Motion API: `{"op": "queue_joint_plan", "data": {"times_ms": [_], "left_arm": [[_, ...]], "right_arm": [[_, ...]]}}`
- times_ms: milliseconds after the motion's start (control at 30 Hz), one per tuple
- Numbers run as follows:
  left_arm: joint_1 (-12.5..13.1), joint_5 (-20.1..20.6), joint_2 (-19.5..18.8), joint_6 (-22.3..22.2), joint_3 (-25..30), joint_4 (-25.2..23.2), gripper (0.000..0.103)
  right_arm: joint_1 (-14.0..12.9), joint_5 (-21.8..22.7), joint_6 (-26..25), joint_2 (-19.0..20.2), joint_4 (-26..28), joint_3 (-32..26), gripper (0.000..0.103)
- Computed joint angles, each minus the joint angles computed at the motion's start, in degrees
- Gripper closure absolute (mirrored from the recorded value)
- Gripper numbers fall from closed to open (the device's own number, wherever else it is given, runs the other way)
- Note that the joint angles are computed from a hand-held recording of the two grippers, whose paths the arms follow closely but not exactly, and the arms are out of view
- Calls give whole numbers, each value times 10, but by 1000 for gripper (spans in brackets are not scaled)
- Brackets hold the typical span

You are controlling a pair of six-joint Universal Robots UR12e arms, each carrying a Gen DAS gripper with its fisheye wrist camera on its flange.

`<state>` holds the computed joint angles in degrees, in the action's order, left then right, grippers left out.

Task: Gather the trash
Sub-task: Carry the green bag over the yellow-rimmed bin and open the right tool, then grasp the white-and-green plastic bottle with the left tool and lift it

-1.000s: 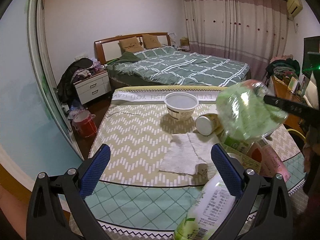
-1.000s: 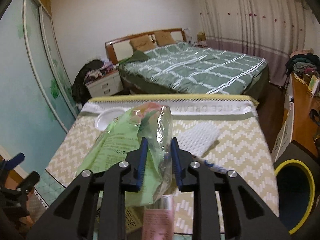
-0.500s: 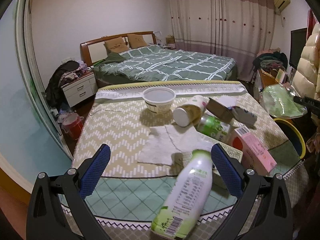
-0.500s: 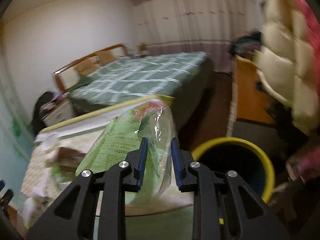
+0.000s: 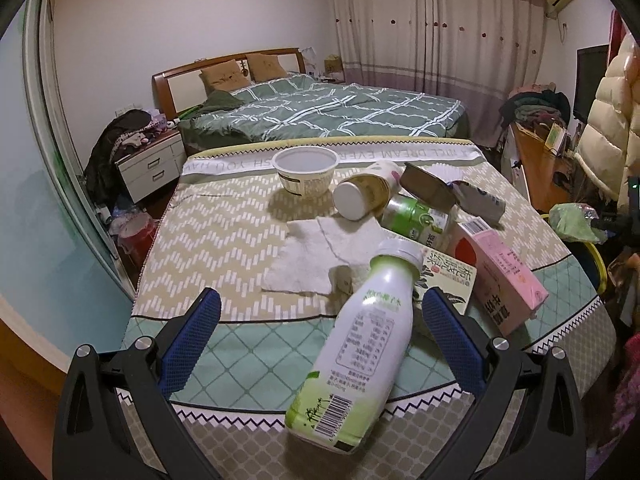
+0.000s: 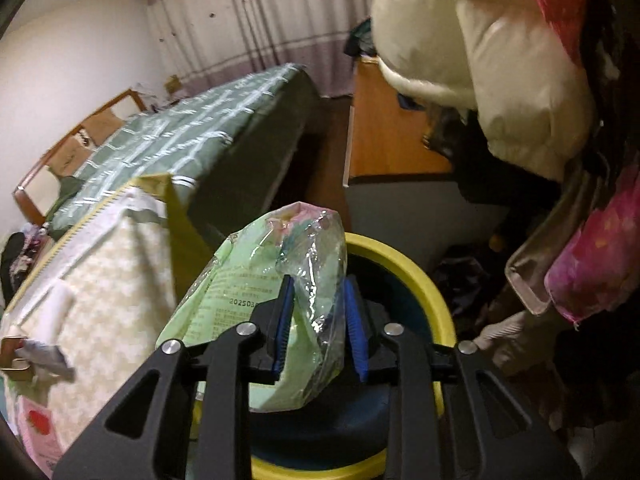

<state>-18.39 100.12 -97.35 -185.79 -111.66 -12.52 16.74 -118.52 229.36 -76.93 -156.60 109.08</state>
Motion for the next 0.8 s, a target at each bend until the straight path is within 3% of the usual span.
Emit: {"op": "queue_joint_plan", "data": {"times_ms": [100, 133, 567, 800], "left_arm": [[0, -3, -1, 0, -1, -2, 4], [0, -4, -1, 0, -2, -3, 4], [6, -24, 2, 29, -24, -7, 4], [18, -71, 8, 63, -39, -24, 12]], "right_arm": [[0, -14, 10, 2, 17, 0, 45], [3, -22, 12, 2, 19, -1, 41], [41, -47, -27, -7, -47, 1, 34], [49, -45, -40, -5, -62, -5, 34]]}}
